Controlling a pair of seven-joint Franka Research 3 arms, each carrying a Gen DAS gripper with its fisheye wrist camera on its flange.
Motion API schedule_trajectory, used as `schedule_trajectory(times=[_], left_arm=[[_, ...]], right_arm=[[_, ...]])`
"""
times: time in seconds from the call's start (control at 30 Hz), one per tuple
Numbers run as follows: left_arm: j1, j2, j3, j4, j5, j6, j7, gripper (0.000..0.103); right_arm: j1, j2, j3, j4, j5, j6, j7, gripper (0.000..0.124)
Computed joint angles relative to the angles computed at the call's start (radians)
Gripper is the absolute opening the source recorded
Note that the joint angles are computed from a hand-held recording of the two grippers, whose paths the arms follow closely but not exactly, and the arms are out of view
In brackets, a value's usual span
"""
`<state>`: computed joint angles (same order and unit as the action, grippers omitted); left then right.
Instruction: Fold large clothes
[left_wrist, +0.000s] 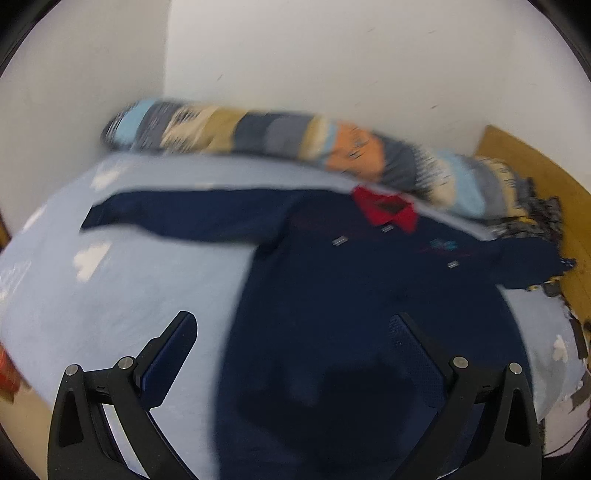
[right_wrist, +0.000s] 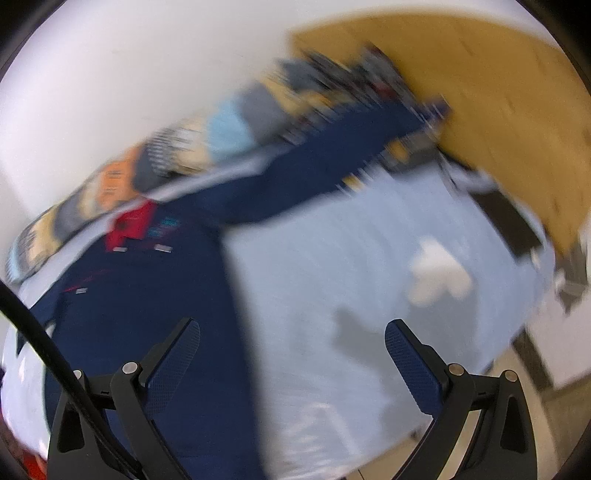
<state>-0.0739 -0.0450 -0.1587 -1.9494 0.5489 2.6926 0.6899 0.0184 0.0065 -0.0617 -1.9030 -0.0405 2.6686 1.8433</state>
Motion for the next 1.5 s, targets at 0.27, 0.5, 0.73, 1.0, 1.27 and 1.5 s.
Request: schedule_trajectory(times=[0.27, 0.5, 0.73, 1.0, 1.27, 1.5], left_arm=[[-0.082, 0.117, -0.001, 0.140, 0.308, -0.015, -0.163, 0.103], [-0.059, 0.147, 0.025, 0.076, 0.318, 0.037, -0.193, 0.103], [-0.076, 0.175, 0.032, 0.099, 0.340, 0.027, -0.162, 0.103], [-0.088, 0.196, 0.038, 0.107, 0.284, 0.015, -0.093, 0.103], [-0.094, 0.191, 0.046, 0.096, 0.315, 0.012, -0.125, 0.103], [-0.092, 0.188, 0.046, 0.094, 0.321, 0.013, -0.131, 0.103]], right_arm=[[0.167, 0.041, 0.105, 0.073, -0.005, 0.128, -0.021, 0.103], [0.252, 0.147, 0.087, 0.103, -0.237, 0.087, 0.083, 0.103], [0.250, 0.225, 0.080, 0.190, -0.048, 0.006, -0.048, 0.103], [0.264, 0.210, 0.069, 0.154, 0.022, 0.027, -0.099, 0.103], [0.260, 0.205, 0.065, 0.153, 0.038, 0.010, -0.121, 0.103], [0.261, 0.205, 0.063, 0.152, 0.033, 0.009, -0.121, 0.103]])
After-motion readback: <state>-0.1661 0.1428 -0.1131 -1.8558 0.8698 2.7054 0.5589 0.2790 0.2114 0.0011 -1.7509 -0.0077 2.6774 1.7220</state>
